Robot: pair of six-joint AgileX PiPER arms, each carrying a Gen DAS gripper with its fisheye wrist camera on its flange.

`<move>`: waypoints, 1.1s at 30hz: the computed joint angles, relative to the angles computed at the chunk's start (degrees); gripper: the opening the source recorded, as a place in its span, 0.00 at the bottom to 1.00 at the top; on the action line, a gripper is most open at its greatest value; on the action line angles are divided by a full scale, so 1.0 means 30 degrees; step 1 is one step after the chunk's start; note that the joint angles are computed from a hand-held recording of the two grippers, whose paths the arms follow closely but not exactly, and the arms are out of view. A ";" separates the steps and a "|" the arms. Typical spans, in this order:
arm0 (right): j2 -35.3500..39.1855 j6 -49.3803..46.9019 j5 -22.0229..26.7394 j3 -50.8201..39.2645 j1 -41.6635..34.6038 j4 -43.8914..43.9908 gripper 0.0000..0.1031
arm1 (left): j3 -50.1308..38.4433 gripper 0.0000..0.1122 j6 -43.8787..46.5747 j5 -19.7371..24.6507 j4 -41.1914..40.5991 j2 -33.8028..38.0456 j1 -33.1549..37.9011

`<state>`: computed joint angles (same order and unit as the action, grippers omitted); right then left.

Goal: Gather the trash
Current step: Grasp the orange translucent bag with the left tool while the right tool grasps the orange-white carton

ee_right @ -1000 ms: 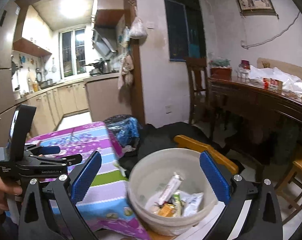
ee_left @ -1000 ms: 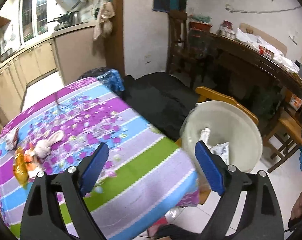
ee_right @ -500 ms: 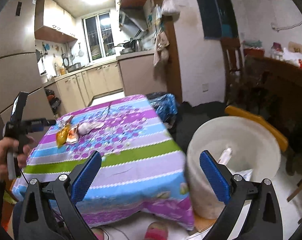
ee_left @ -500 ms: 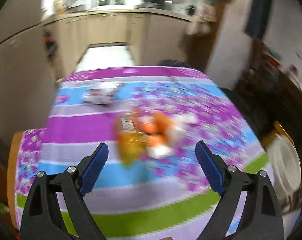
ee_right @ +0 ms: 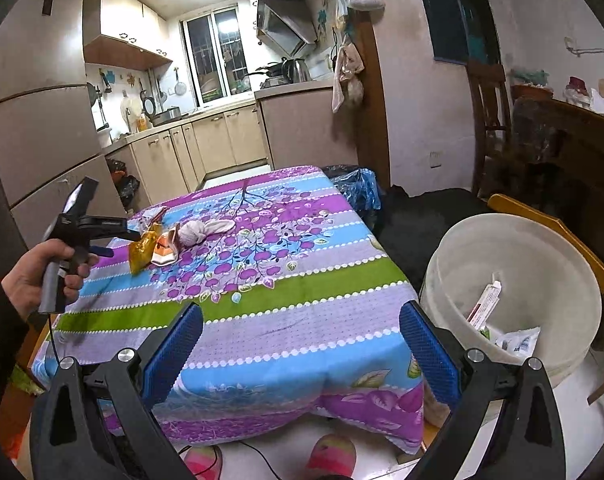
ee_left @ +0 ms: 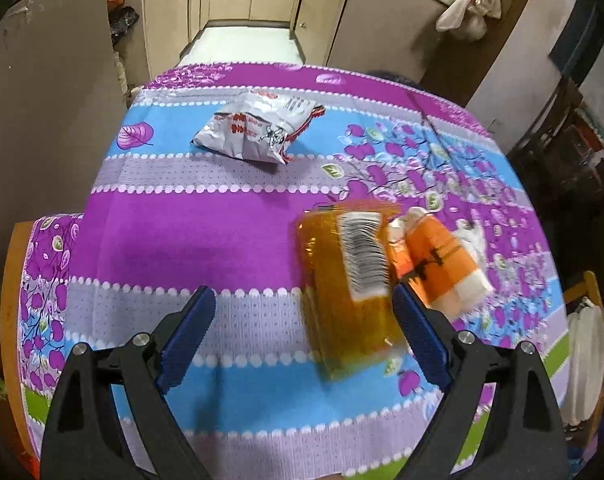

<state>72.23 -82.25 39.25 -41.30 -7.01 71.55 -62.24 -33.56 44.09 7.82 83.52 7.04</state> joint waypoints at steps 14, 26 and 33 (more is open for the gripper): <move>0.1694 0.1911 -0.0747 -0.2200 0.4428 -0.1297 0.94 | 0.1590 0.39 0.0189 -0.2706 0.0263 -0.0216 -0.0700; 1.2346 0.9968 0.1004 -1.4296 1.1686 -0.5414 0.47 | 0.2903 0.28 0.0998 -0.2518 0.1492 -0.1781 0.0398; 1.8358 1.7035 0.1954 -2.3295 1.4270 -1.1162 0.47 | 0.2877 0.29 0.1959 -0.2593 0.1016 -0.1717 0.0680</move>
